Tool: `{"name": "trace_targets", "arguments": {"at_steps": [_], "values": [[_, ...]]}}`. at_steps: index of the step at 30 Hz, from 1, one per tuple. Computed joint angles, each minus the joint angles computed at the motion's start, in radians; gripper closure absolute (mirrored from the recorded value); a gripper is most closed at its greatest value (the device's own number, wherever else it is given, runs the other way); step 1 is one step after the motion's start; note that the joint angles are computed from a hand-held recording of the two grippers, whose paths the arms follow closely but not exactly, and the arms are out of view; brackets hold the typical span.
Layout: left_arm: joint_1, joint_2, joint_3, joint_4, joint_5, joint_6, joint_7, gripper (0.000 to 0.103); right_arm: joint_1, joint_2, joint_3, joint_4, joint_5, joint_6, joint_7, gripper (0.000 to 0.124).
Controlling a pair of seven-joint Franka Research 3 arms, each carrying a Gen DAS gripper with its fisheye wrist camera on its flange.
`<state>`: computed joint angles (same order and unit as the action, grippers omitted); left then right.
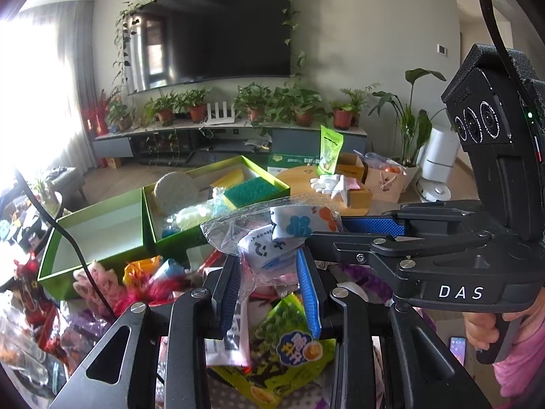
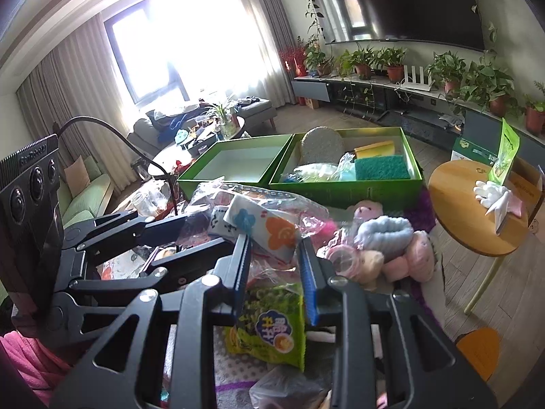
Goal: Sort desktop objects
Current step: 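Lift the bag with both grippers and carry it over the green box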
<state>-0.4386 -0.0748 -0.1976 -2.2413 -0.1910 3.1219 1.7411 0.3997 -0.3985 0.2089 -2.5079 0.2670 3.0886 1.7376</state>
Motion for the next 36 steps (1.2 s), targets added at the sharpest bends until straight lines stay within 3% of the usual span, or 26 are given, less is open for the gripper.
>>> {"name": "trace_targets", "arguments": {"at_steps": [12,24,28,36], "values": [[0.077,0.075,-0.050,0.103,0.153,-0.026,-0.111,0.070,0.067,0.058,-0.102,0.056,0.062,0.015,-0.112,0.094],[0.146,0.180,-0.089,0.263,0.279,-0.043,-0.175,0.070,0.048,0.138,-0.127,0.182,0.117,-0.006,-0.221,0.094],[0.154,0.223,-0.090,0.334,0.319,-0.053,-0.192,0.070,0.076,0.174,-0.169,0.241,0.180,-0.016,-0.308,0.094],[0.164,0.337,-0.098,0.511,0.378,-0.127,-0.202,0.070,0.058,0.255,-0.189,0.355,0.305,-0.039,-0.466,0.094]]}}
